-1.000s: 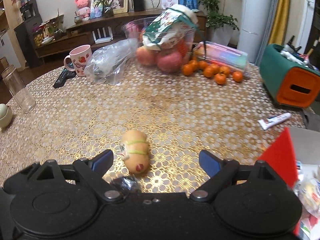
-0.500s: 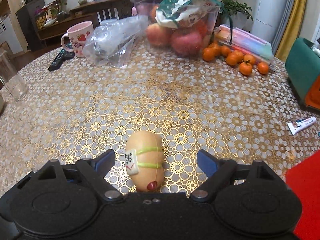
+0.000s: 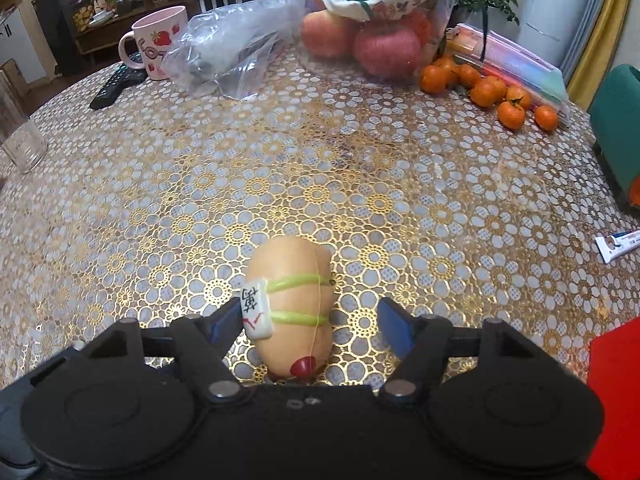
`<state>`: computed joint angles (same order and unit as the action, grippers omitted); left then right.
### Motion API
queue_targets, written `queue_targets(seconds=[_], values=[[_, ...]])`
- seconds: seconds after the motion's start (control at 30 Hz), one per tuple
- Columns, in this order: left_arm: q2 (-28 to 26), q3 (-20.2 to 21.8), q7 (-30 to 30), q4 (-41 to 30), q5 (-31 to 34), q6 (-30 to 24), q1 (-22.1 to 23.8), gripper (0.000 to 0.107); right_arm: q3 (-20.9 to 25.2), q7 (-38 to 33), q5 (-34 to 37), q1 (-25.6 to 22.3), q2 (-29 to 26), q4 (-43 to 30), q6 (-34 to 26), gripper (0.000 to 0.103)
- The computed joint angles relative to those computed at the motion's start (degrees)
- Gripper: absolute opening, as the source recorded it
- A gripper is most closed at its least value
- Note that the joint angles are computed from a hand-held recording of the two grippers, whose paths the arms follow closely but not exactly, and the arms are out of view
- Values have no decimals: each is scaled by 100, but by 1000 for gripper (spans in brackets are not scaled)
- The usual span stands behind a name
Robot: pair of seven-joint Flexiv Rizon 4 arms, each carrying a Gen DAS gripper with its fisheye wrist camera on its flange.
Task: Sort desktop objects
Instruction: 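Close the left gripper on the black-bead bag while the right gripper grasps the yellow peanut toy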
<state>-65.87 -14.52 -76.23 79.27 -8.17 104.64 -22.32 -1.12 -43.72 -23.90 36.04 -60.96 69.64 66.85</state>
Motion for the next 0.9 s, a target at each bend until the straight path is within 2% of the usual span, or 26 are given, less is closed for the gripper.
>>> queue_targets(seconds=[0.13,0.3,0.6,0.9], values=[[-13,18,-32,3,-20,8,1,63,50,-57,24,-7,-50,-104,-110,57],[-13,24,-66,14,-38,-15,16,52,62,-59,64,-6,-59,-119,-176,47],[19,29,-111,57,-33,2,22,37,-117,156,-26,79,33,84,-42,44],[127,50,-160,179,-35,28,13,34,-280,480,-176,116,319,578,246,42]])
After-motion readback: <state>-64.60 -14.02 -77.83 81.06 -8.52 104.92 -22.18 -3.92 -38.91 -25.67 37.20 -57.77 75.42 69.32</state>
